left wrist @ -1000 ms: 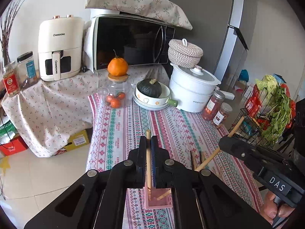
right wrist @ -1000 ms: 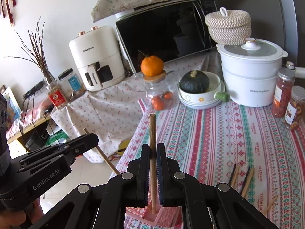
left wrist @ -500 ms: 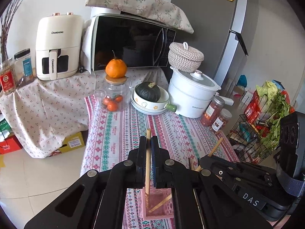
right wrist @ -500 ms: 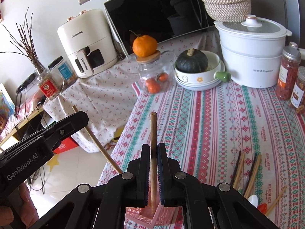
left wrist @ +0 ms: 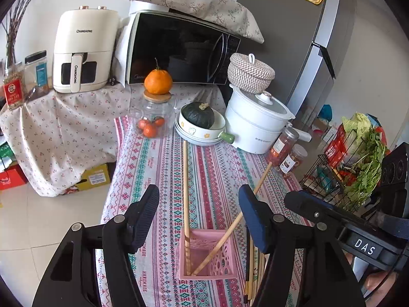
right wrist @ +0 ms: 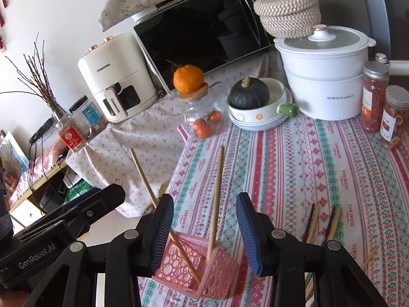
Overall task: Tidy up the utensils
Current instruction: 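Move both tools back down to the remaining chopsticks on the table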
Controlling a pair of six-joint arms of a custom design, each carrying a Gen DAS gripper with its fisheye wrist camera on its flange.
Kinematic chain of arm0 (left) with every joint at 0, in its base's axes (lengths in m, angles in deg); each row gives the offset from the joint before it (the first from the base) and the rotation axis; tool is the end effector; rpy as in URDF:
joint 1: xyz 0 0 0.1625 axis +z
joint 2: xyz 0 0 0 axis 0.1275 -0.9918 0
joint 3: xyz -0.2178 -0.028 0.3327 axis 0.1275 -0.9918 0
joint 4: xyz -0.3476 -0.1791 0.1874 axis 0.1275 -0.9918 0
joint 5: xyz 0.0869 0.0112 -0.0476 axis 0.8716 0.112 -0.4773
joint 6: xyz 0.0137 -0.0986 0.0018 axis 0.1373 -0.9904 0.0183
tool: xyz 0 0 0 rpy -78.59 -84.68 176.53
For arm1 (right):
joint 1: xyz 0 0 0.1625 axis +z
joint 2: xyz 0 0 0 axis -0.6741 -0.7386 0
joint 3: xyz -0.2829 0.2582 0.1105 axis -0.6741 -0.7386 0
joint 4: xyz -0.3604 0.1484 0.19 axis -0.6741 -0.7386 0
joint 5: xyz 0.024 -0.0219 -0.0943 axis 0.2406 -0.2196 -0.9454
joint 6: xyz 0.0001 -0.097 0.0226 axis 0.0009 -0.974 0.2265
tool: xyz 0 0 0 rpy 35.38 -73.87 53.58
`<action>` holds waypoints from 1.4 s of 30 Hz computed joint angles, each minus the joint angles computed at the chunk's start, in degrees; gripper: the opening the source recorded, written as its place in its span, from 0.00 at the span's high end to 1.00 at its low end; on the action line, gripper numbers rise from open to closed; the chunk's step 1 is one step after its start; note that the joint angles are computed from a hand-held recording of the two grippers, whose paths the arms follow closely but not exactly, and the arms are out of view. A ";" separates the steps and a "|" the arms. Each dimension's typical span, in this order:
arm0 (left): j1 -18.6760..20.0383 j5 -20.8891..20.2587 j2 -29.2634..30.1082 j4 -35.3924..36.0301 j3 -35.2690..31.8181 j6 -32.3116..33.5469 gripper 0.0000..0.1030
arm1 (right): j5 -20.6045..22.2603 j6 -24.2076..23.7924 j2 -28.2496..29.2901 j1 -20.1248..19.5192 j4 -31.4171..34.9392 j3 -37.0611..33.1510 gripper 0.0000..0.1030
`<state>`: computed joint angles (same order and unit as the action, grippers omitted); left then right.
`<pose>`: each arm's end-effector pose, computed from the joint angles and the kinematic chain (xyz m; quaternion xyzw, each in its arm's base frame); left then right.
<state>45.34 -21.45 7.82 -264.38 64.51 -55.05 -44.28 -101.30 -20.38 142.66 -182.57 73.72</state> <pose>-0.2174 -0.6563 0.2046 -0.0816 0.7998 -0.5062 0.3122 0.2802 -0.7822 0.1601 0.3790 -0.9085 0.1746 0.0231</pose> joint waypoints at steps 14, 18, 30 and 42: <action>-1.16 -7.91 0.99 23.36 -1.55 -19.29 0.09 | -12.54 -0.69 -3.76 -4.56 -5.12 0.78 0.02; -1.46 -9.36 4.17 28.93 -5.52 -20.38 0.04 | -15.93 -3.18 -4.45 -5.52 -6.19 1.24 0.02; -1.18 -8.40 14.15 32.81 -17.00 -16.41 0.00 | -22.12 -6.83 -3.15 -7.24 -5.70 -1.50 0.00; 3.19 -7.51 23.00 50.44 -34.11 -23.04 0.00 | -27.96 -4.45 3.02 -7.72 0.18 -10.24 0.00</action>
<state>48.52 -28.95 30.81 -213.94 30.40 -78.10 -72.24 -105.74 -17.36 134.94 -182.38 63.48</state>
